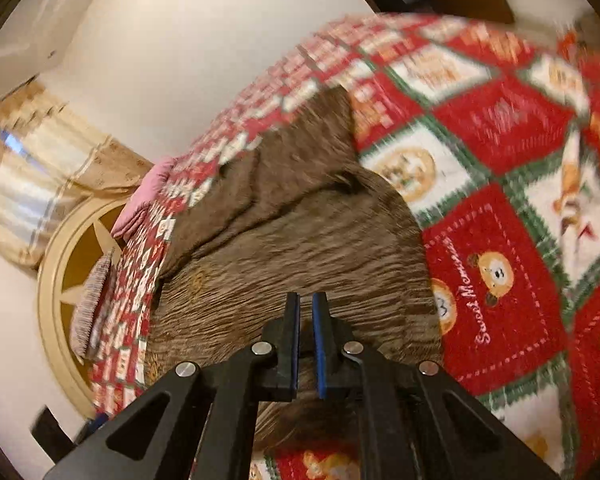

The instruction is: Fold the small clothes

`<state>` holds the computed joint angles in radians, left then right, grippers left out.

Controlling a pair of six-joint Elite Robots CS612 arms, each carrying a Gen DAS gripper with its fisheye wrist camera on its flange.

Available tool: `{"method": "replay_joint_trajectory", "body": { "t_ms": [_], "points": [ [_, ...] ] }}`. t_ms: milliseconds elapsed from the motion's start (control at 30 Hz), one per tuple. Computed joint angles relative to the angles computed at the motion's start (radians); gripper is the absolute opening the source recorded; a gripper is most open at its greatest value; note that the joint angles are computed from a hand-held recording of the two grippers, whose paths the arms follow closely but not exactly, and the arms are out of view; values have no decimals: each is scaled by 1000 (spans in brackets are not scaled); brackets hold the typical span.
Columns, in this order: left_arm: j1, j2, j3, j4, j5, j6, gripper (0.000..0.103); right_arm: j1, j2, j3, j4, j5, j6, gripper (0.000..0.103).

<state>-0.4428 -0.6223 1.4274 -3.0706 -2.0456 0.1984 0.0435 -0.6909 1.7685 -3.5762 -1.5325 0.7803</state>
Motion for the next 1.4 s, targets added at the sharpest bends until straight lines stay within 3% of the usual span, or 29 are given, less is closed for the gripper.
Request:
{"method": "replay_joint_trajectory", "body": {
  "t_ms": [67,100,133,200,233,300,467,600,667,767,867,1033,1133,1233,1300,1400],
  "points": [
    [-5,1,12,-11,-13,13,103,19,-11,8,-8,-46,-53,10],
    [-9,-2,22,-11,-8,34,103,28,-19,14,-3,-65,-78,26],
    [-16,-5,31,-13,3,56,103,33,-23,15,-3,-76,-93,52],
    [-31,-6,48,-40,29,89,102,42,-24,27,-60,-87,-103,69],
    [-36,-5,53,-57,35,98,100,44,-23,29,-79,-82,-101,69],
    [-45,1,62,-105,45,111,81,42,-23,33,-111,-57,-89,69],
    [-54,24,42,-106,48,76,59,43,-34,45,-129,-39,-91,69],
    [-57,35,37,-127,38,52,24,42,-34,45,-120,-35,-67,69],
    [-60,37,34,-118,61,47,14,43,-34,46,-123,-42,-72,69],
    [-61,44,24,-101,85,10,10,48,-40,50,-126,-74,-98,69],
    [-51,51,11,-102,52,-45,10,53,-52,58,-113,-111,-151,69],
    [-46,64,-11,-80,29,-86,12,85,-84,64,27,-254,-352,69],
    [-44,71,-14,-97,11,-109,19,93,-87,66,69,-240,-445,69],
    [-46,70,-12,-101,7,-112,23,120,-75,31,149,-291,-609,69],
    [-45,69,-13,-94,-3,-108,31,139,-51,-7,183,-337,-746,69],
    [-47,65,-7,-91,-3,-96,34,151,-12,-68,227,-391,-915,69]
  ]
}}
